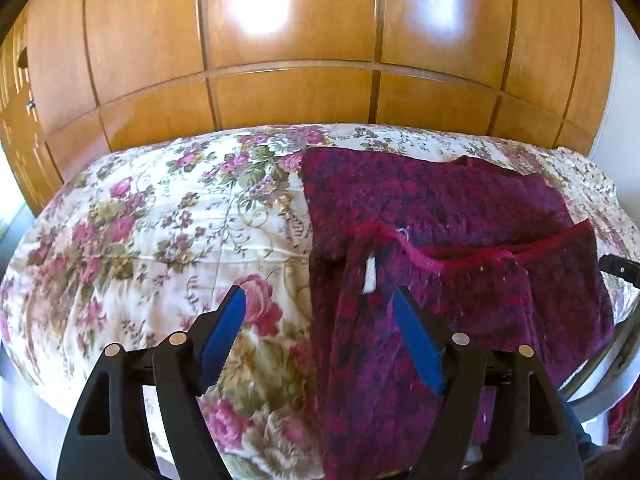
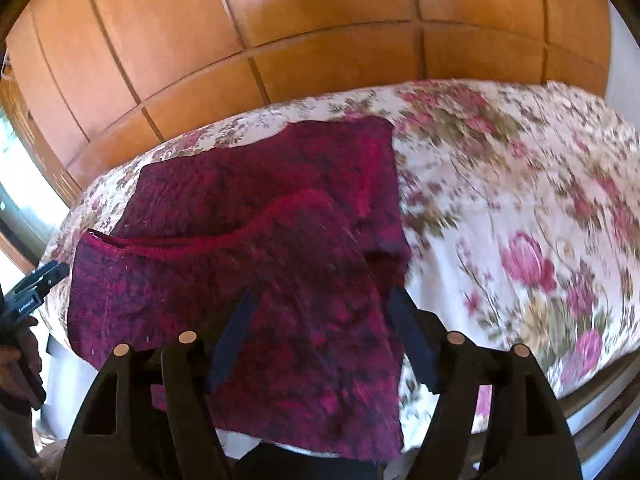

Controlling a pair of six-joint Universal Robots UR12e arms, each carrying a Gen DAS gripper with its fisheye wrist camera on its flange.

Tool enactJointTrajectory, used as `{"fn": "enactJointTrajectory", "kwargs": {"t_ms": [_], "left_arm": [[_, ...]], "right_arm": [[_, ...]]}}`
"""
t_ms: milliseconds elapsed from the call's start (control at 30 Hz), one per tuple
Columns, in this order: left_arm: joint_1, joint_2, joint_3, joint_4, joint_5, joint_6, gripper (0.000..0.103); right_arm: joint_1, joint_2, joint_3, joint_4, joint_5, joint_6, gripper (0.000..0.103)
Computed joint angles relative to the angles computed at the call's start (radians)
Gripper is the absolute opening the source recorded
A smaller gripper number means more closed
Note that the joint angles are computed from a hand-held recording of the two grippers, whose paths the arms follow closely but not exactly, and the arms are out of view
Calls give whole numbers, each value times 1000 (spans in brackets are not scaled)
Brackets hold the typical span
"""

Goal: Fold small clothes

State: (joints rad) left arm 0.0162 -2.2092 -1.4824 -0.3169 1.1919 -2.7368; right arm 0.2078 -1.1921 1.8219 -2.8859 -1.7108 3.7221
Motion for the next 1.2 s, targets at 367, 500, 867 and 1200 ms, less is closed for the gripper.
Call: {"fn": "enactJointTrajectory", "kwargs": {"t_ms": [367,500,867,1200], "left_arm": [[-17,-32,50,-33,39,0,75],[-17,-39,59,-36,44,9,75],[-22,-47,69,-35,55,26,75],[-22,-47,70,-26,43,35,75]], "right_arm": [[18,52,-82,56,-95,-73,71],[21,66,-100,65,-115,-94,69],[15,87,-126,71,-135,-125,48],[-6,104,-132,83,-110,-104,34]]}}
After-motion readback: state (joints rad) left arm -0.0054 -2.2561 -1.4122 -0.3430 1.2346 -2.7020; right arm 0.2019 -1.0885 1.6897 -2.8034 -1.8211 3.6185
